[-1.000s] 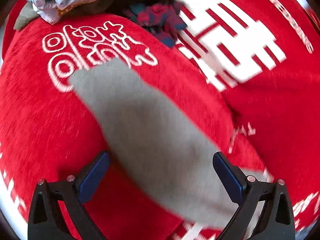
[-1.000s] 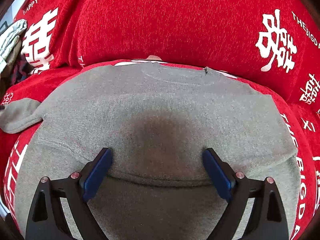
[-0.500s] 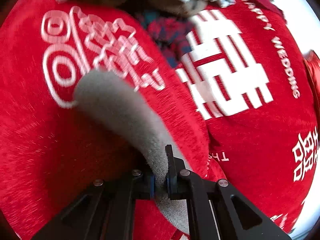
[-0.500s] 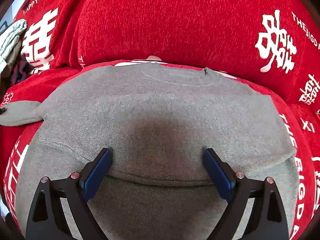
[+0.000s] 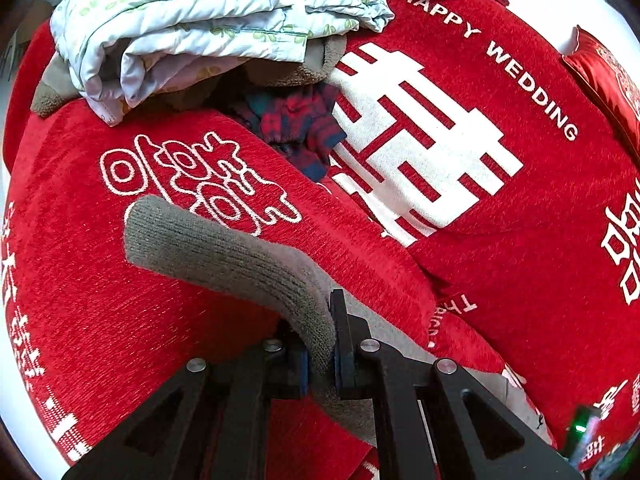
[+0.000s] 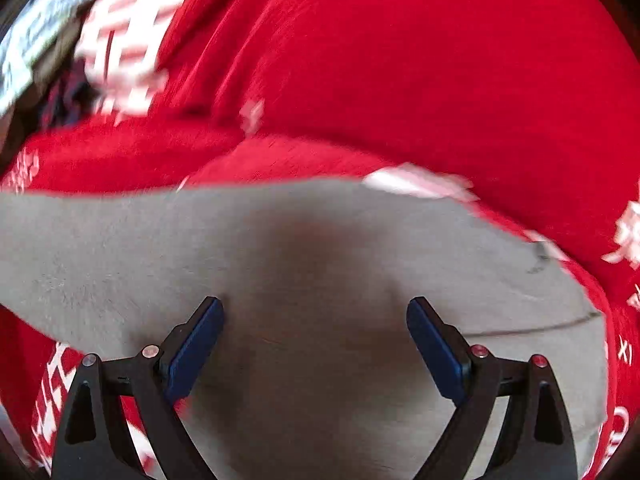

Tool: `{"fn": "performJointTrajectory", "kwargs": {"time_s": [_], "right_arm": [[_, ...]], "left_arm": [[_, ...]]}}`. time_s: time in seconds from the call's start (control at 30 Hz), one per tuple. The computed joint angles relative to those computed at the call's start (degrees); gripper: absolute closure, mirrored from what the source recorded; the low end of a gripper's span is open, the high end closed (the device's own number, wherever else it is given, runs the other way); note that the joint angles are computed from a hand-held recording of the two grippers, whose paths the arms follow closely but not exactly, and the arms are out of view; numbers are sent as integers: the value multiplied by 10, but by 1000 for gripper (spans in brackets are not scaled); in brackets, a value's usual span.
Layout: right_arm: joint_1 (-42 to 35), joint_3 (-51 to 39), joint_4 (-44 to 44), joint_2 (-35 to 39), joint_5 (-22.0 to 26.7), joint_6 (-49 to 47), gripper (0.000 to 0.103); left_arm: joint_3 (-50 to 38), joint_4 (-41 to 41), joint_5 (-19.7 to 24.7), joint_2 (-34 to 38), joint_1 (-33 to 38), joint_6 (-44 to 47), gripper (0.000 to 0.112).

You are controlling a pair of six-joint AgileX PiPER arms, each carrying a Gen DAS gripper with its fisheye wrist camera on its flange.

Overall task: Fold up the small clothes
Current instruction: 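Carry the held sleeve with the left gripper across the sweater toward the right gripper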

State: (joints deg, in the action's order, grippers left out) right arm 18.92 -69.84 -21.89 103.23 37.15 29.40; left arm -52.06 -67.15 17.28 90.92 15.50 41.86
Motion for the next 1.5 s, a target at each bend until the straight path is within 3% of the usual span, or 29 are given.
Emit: {"fn": "performJointTrajectory", "kwargs": {"time_s": [0.13,0.3,0.43,0.53,0.7,0.8,0.93,1.07,1.2,1.5], "right_arm": [[1,20,139,-33,-46,-152,10],[-30,128,22,-141,-72,-45,10],[-153,234,102,-238,-100,-146,10],[-268,286,211,-280,-111,-289,10],[-428,331,362,-299,-113,-500,10],[-487,352,464,-319,-110,-634,11],[-495,377,463,-358,-114,-677,10],[-543,415,524,-389,-108,-792,10],[-644,427,632,-399,-50,-961,10],[-819,402,722,-339,43,-1127,11]], "left_arm": [[-7,122,-21,-18,-32,-114,103],[-30,296,-18,-24,-79,-301,103],[-52,482,-11,-27,-142,-496,103],[-86,640,17,-13,-203,-661,103],[-142,779,69,21,-289,-814,103],[-180,823,104,44,-345,-868,103],[-241,893,160,85,-430,-937,103],[-306,933,214,127,-506,-971,103],[-381,953,262,172,-566,-980,103],[-626,946,393,316,-677,-941,103]]}}
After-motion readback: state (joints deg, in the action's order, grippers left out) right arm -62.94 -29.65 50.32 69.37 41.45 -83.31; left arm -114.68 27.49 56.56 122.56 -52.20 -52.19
